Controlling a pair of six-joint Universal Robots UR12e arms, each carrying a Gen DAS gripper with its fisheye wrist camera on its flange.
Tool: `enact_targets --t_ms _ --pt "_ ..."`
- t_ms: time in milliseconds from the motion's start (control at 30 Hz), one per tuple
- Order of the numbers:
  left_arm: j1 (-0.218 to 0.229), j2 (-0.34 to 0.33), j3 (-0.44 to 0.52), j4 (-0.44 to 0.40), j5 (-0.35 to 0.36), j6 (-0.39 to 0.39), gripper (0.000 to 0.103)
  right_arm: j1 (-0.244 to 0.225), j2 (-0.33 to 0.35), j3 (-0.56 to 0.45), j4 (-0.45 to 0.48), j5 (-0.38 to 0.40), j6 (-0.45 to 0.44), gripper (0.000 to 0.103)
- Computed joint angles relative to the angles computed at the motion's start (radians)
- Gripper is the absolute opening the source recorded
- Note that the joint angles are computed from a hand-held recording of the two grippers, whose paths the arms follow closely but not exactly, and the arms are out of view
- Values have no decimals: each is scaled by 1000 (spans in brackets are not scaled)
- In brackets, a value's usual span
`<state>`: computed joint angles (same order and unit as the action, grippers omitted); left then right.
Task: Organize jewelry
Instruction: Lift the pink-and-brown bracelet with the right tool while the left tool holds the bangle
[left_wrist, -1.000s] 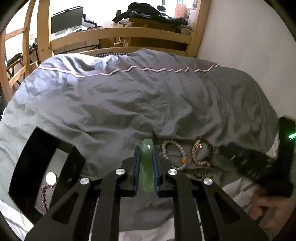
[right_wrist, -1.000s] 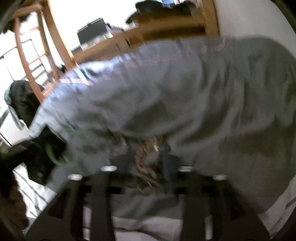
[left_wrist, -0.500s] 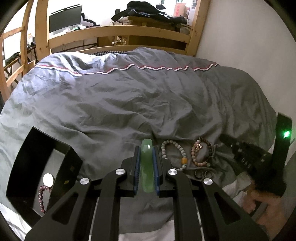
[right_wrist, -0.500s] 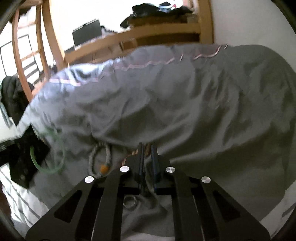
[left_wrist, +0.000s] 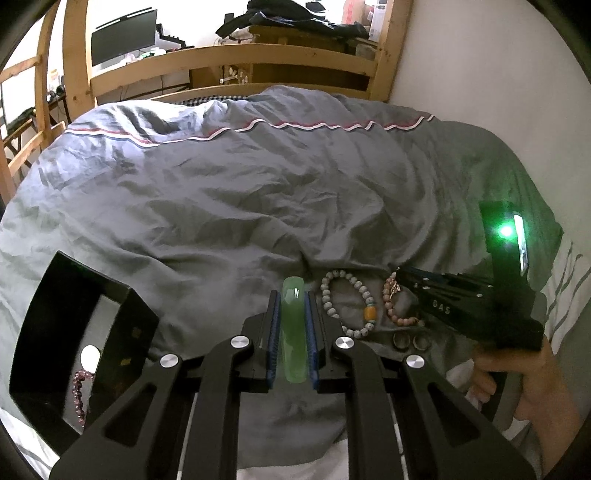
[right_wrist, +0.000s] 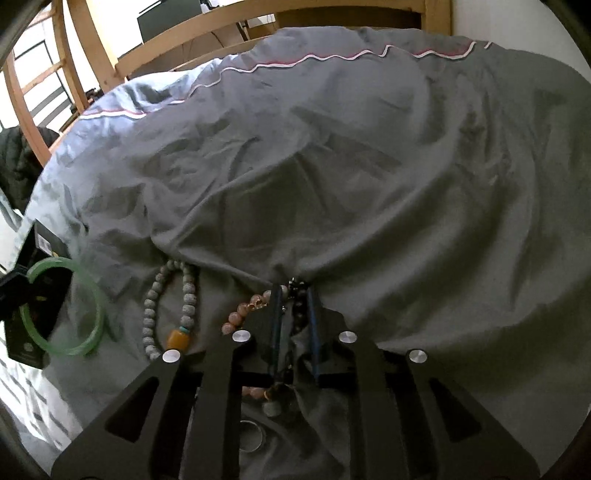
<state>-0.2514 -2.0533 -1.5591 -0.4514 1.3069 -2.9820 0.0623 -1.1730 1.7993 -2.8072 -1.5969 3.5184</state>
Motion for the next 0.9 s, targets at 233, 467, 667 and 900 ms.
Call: enact_targets --t_ms 233,467,667,900 --pt "0 5 -6 6 -7 6 12 -16 -26 58 -230 75 58 1" --pt "2 1 -3 1 -5 1 12 -15 -24 12 -34 31 36 26" --pt "3 -4 3 -7 -7 0 12 1 3 -4 1 9 -22 23" --pt "3 -3 2 -4 -7 -6 12 -23 -18 48 -239 118 45 9"
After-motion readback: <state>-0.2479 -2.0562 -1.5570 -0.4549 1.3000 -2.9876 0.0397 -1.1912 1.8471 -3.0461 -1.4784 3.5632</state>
